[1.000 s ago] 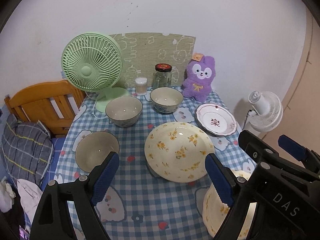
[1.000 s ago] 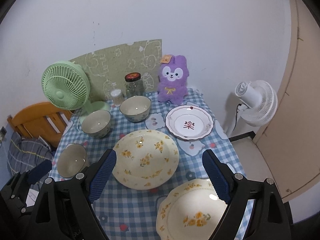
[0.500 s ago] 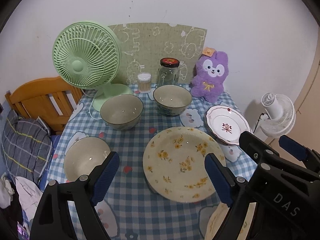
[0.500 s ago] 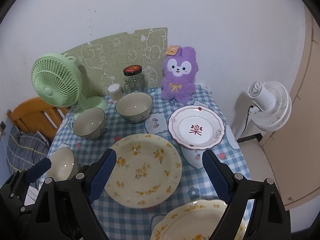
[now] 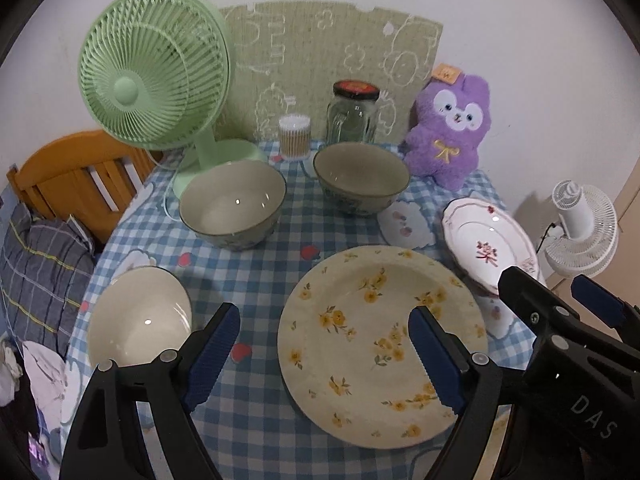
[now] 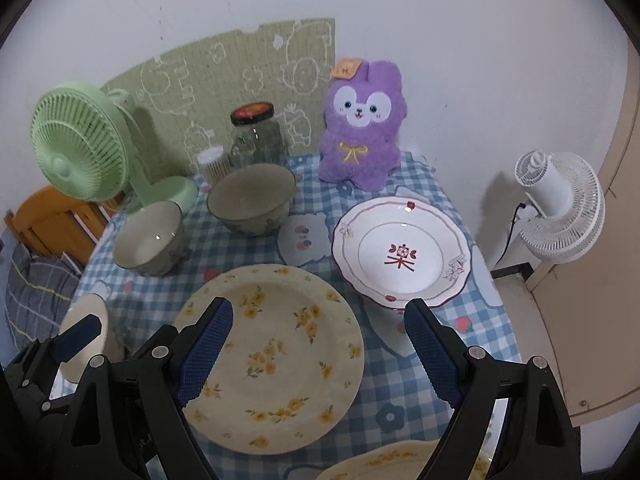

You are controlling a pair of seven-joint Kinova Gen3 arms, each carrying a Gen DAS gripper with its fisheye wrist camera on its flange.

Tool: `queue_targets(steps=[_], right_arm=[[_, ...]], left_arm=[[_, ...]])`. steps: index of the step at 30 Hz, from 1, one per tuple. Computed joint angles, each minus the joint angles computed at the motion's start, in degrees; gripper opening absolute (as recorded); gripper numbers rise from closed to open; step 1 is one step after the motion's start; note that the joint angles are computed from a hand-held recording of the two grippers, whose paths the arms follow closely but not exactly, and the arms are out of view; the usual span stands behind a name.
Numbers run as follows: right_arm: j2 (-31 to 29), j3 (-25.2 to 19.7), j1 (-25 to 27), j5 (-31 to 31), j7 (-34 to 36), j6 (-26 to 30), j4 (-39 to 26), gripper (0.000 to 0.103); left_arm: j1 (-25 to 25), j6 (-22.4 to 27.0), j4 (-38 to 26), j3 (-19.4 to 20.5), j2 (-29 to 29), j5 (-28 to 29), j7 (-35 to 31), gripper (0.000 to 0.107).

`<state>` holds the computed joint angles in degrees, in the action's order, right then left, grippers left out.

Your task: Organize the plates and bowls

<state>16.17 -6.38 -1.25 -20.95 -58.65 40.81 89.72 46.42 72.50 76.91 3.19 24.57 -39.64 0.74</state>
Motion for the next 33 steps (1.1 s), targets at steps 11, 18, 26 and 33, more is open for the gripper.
queue_targets(steps=[11, 18, 26, 33], right_arm=[[6.68, -0.23, -1.71, 3.92, -2.02, -1.27, -1.32, 0.083], [9.88, 0.04, -2.3, 6.29, -4.75, -1.49, -2.14, 0.079], [12.0, 0.13, -2.95, 9.03, -7.04, -1.96, -2.62, 0.069], [13.45, -0.22, -3.56, 10.72, -7.7, -2.12, -3.08, 0.063]], left_arm=[[-2.3, -3.65, 1.73, -1.14, 3.46, 3.28, -0.35, 0.083], [-3.46, -5.79, 3.12, -1.79, 4.62, 5.34, -0.75, 0.08], [-4.55, -7.59, 3.41, -2.22, 5.8, 7.42, -2.13, 0.072], [-5.28, -9.13, 4.4, -2.86, 5.87, 8.73, -0.88, 0.059]])
